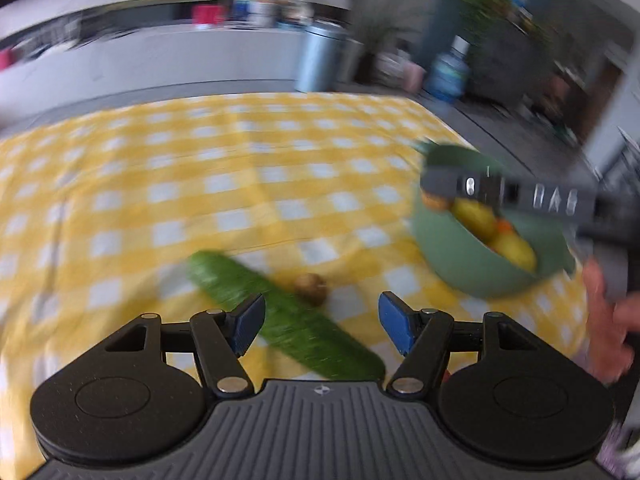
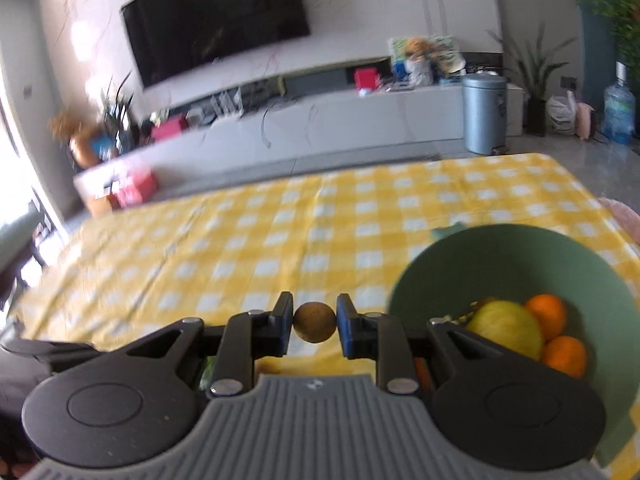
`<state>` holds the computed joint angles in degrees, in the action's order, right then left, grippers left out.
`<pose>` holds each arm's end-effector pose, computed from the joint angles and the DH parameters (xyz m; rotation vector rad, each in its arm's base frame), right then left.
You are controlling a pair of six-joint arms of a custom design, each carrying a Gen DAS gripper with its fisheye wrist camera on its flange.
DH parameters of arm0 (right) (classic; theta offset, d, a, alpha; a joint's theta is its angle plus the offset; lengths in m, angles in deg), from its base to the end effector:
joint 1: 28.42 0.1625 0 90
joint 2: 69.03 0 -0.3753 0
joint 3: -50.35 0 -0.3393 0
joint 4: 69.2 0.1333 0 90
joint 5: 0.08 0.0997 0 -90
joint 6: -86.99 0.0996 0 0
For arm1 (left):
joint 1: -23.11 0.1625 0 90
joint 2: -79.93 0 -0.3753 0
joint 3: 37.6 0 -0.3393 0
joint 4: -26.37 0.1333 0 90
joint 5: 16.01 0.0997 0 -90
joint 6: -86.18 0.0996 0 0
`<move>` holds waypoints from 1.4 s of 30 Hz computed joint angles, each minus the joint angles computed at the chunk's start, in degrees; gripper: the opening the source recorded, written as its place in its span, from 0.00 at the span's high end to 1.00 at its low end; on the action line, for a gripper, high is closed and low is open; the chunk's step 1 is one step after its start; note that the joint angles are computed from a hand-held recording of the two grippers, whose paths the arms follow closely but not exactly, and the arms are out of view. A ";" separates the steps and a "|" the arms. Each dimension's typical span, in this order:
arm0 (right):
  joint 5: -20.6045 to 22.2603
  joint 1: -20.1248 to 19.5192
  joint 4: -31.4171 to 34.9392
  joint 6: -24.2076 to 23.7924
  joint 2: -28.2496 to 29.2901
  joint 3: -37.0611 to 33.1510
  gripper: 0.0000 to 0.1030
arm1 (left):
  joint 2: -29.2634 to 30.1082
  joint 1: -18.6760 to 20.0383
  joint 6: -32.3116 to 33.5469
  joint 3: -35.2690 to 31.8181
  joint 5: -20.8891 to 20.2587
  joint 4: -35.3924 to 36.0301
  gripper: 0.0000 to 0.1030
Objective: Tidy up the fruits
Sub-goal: 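Grasp the last kiwi with the left tool while the right tool holds its kiwi, then carry both held kiwis over the green colander with both tools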
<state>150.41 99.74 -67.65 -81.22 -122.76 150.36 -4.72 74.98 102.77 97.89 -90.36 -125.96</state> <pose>0.2934 -0.2980 0.1166 0.0198 -2.1986 1.2779 -0.1000 -0.3868 0.1990 1.2924 2.5845 -0.3598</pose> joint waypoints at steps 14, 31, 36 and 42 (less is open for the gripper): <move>-4.28 -1.51 -3.22 7.00 -8.62 8.07 0.81 | 13.54 -7.32 8.83 -6.18 12.46 8.48 0.40; -2.19 -1.16 0.88 7.00 -7.18 6.41 0.81 | 16.85 -9.48 3.19 -3.21 18.81 1.48 0.71; -0.48 -0.71 1.65 7.91 -6.97 6.10 0.81 | 13.51 -10.87 0.97 0.03 17.67 -4.51 0.71; 0.82 0.00 1.29 8.76 -7.62 6.68 0.81 | 8.49 -12.07 -6.02 1.48 14.99 -5.33 0.71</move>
